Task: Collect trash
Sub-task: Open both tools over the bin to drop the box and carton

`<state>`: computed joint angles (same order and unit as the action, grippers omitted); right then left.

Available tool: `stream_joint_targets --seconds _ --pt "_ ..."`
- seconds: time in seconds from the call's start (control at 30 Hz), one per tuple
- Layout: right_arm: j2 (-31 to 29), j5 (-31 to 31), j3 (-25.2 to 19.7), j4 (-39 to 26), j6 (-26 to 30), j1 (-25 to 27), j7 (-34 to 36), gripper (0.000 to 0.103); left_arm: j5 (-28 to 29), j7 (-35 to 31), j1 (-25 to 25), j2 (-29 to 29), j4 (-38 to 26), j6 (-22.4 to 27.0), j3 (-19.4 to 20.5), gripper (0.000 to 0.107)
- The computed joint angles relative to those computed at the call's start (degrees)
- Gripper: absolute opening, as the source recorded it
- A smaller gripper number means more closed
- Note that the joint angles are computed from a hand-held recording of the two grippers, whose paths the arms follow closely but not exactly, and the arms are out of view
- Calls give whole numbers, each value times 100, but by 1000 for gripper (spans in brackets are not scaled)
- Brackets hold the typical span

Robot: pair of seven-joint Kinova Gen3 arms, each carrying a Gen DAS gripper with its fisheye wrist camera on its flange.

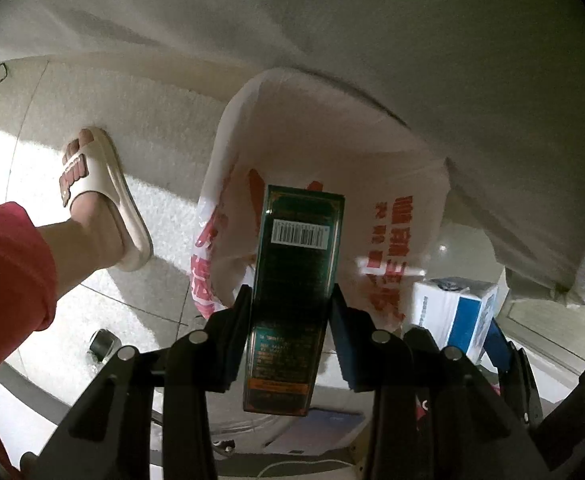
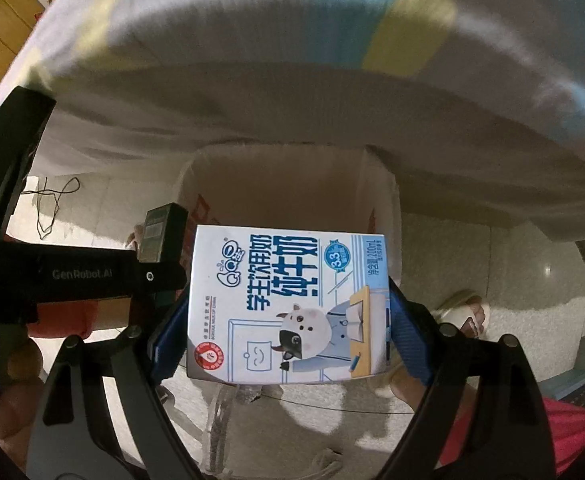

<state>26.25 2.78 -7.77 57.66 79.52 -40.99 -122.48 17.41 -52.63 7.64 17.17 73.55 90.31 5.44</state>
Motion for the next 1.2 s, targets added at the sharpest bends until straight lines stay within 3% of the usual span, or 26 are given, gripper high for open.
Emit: stream_joint_targets --seconds 0.33,0.67,0.73,0.77,0.8,1.2 --pt "372 -93 49 -362 299 28 71 84 149 -27 -76 228 137 -72 0 38" --pt "524 -211 54 -322 218 118 194 85 165 -19 -92 406 214 -190 -2 39" --pt "545 -213 62 -316 195 126 219 85 173 26 -103 446 209 -187 -13 50" --pt "560 -223 64 -320 213 134 227 85 219 31 -137 449 247 -219 -22 63" --pt "570 -235 68 -322 230 144 226 85 226 54 -150 437 282 -254 -33 66" --pt "691 -265 95 -547 447 114 171 85 86 130 -115 538 101 -62 -10 72"
